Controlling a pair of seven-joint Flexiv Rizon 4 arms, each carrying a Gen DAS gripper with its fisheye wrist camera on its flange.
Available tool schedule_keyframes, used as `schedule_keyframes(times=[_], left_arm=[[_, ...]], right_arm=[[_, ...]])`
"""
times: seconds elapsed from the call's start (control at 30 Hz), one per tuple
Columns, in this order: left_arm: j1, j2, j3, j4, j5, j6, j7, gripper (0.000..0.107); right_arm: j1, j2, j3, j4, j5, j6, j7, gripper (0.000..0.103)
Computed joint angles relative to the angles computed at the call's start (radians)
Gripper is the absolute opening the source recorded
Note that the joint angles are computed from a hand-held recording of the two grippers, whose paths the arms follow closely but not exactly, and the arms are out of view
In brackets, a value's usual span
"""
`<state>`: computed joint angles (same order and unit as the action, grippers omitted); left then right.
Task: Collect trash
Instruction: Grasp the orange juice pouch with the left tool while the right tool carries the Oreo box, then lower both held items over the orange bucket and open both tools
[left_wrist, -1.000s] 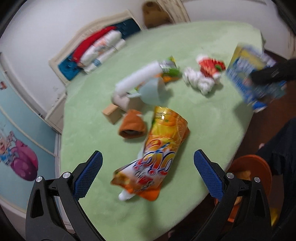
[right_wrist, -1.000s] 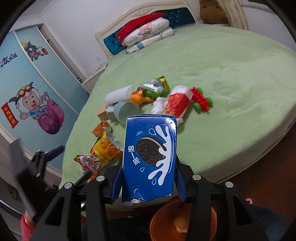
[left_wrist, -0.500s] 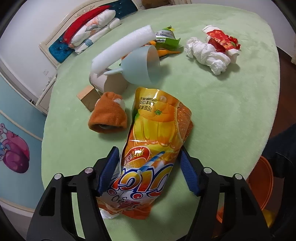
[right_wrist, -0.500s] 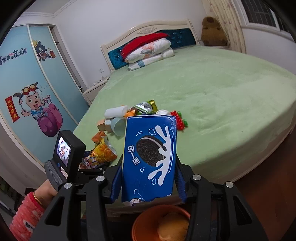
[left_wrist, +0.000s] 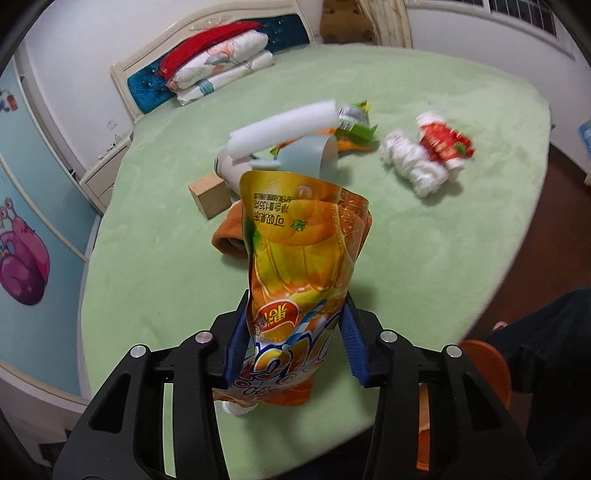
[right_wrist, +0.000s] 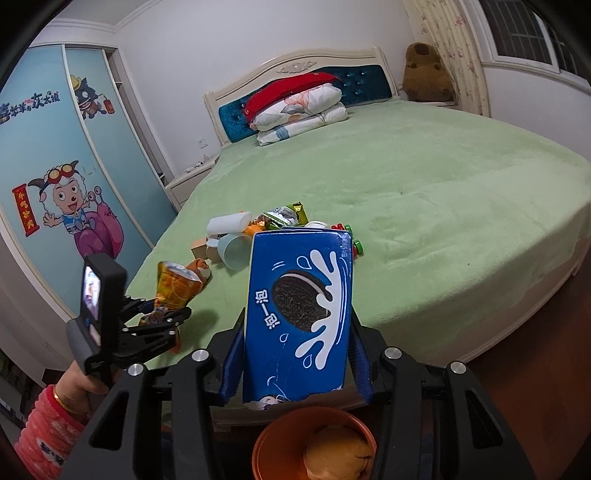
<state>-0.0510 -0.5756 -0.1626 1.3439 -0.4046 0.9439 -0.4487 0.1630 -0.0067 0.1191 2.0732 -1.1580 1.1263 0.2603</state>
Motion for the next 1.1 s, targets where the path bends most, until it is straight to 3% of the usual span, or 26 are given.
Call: schedule_keyframes(times=[0.13,0.27,0.5,0.73,1.1], left_arm=[[0.038,0.083,-0.049,0.128,-0.098,0.050,0.067,0.043],[0.073,0.172,-0.084,0.242,-0.260,0.032,0.162,0.043],[0.038,0.286,-0.013,0.401,-0.385,-0.047,0.236,0.043],[0.002,0.261,0.050,0.458,-0.320,-0.119,0.118,0.043],[-0.013,0.136,0.062,0.429,-0.129,-0.163,-0.124,0.043]], right_arm=[[0.000,0.004,0.002,0.009,-0.005,0.012,-0.007,0.047],[0.003,0.005,0.008,0.024,-0.005,0.026,-0.023,0.047],[0.024,-0.008,0.019,0.057,0.036,0.031,-0.076,0.048],[0.067,-0.057,0.031,0.101,0.192,0.046,-0.174,0.048],[0.163,-0.213,0.016,0.099,0.474,0.061,-0.360,0.048]])
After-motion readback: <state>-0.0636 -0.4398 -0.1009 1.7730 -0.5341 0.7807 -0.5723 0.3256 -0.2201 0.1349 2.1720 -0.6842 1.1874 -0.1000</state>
